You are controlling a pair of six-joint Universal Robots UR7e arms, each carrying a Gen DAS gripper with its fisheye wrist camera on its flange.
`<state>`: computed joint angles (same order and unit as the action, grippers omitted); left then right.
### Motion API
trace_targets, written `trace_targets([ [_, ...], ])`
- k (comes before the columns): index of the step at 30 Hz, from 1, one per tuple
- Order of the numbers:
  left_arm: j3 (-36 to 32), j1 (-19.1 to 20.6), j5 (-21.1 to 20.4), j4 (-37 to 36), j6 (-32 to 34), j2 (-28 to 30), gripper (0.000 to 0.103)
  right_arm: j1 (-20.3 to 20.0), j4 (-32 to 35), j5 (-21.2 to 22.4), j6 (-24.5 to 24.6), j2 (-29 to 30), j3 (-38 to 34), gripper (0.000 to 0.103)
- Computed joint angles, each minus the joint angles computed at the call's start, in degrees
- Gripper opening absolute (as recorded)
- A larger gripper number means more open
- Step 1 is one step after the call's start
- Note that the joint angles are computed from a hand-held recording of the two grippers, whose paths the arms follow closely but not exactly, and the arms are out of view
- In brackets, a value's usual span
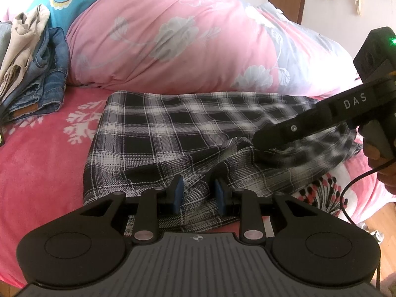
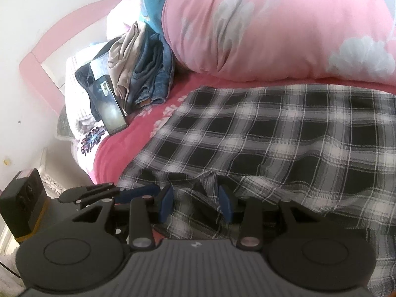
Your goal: Fold clothes
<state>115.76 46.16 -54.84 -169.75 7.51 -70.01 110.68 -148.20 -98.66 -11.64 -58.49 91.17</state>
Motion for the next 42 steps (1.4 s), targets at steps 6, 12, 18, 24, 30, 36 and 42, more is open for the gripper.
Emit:
trace_targets([
  [6, -0.16, 0.36, -0.81, 0.25, -0.11, -0.04, 0.028, 0.26, 0.5, -1.15, 0.8, -0.17, -0.19, 0.043],
  [12, -0.19, 0.37, -0.81, 0.55, 0.32, -0.1, 0.028, -0.14, 2.94, -0.84, 1.77, 1.49, -2.75, 0.043],
  [18, 0.06, 0.21, -0.46, 0.29, 1.0, -0.29, 0.028, -0.67, 5.48, -0.51, 1.61, 3.7, -5.32, 0.029],
  [24, 0.71, -0.41, 0.76, -0.22, 1.25, -1.39, 0.028, -0.75, -0.08, 2.57, -2.39, 1.97, -2.05, 0.009],
  [30, 1.19, -2.28, 5.35, 3.35, 1.8, -2.6, 0.028, -0.99, -4.21, 5.41, -4.89, -0.58, 1.76, 0.009],
  [36, 0.32, -3.49, 10.32, 5.45, 3.4, -0.92, 0.028, -2.06, -7.77, 7.42, -5.24, -2.03, 5.51, 0.009],
  [42, -0.38, -4.41, 11.85, 9.57, 1.34, -2.08, 0.028, -2.5, -10.01, 5.62, -3.64, -2.52, 6.65, 0.014],
])
